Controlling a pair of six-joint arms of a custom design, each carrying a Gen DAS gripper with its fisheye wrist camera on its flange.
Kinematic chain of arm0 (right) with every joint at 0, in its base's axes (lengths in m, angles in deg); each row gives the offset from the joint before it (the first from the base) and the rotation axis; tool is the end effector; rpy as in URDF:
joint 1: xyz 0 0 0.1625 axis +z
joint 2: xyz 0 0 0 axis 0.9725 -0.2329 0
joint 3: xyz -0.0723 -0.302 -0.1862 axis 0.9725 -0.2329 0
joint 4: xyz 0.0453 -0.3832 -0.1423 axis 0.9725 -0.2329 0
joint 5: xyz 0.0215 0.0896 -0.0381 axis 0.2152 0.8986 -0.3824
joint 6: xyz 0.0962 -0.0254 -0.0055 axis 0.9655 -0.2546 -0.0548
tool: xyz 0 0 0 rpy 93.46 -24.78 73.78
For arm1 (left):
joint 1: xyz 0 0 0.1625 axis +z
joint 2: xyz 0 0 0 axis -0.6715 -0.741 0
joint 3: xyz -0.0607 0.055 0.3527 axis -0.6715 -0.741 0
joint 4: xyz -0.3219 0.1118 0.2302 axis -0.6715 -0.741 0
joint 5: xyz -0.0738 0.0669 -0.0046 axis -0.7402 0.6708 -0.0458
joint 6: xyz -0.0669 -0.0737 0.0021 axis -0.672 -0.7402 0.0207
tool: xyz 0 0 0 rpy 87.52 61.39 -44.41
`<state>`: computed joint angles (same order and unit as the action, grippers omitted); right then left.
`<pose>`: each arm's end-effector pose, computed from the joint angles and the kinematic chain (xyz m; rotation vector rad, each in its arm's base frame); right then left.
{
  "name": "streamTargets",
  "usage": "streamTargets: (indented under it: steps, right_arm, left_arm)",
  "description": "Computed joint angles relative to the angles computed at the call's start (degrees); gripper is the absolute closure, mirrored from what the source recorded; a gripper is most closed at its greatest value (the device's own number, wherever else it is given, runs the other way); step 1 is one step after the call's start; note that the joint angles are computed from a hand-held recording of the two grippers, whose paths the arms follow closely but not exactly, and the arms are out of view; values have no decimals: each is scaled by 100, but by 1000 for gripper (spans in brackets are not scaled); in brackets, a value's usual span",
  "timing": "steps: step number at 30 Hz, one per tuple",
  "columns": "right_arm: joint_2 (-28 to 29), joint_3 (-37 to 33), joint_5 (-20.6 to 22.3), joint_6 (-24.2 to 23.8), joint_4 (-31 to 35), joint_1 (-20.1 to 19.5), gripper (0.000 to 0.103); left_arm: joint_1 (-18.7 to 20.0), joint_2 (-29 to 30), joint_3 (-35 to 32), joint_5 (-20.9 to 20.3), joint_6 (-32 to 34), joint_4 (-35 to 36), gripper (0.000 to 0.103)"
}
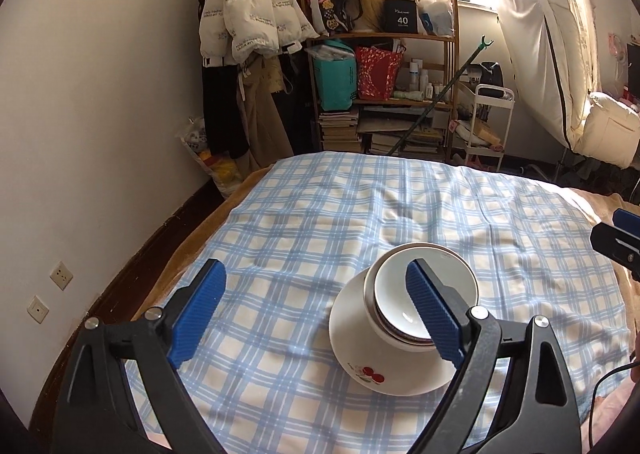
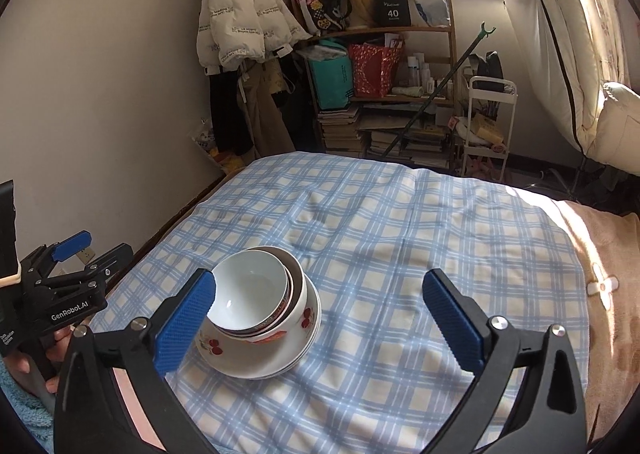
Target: Organize plates and bowls
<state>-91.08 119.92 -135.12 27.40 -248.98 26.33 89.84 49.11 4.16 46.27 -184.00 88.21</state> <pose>0.1858 -0.5123 0.2315 0.0381 -2.1597 1.2628 -0.2926 -0.6189 0.0999 1.0067 2.1623 -0.9174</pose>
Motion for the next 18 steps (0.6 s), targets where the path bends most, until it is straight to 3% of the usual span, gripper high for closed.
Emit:
streamTargets:
  steps: [7,18]
  right_arm:
    - [409,-55,-194,-676,-1137,-46,0]
    - [591,-182,-242,-920,-1412,-146,0]
  left_arm:
    - [-27,-248,577,-173,329,-705,13]
    - [-1,-367,869,-161,407,-1047,13]
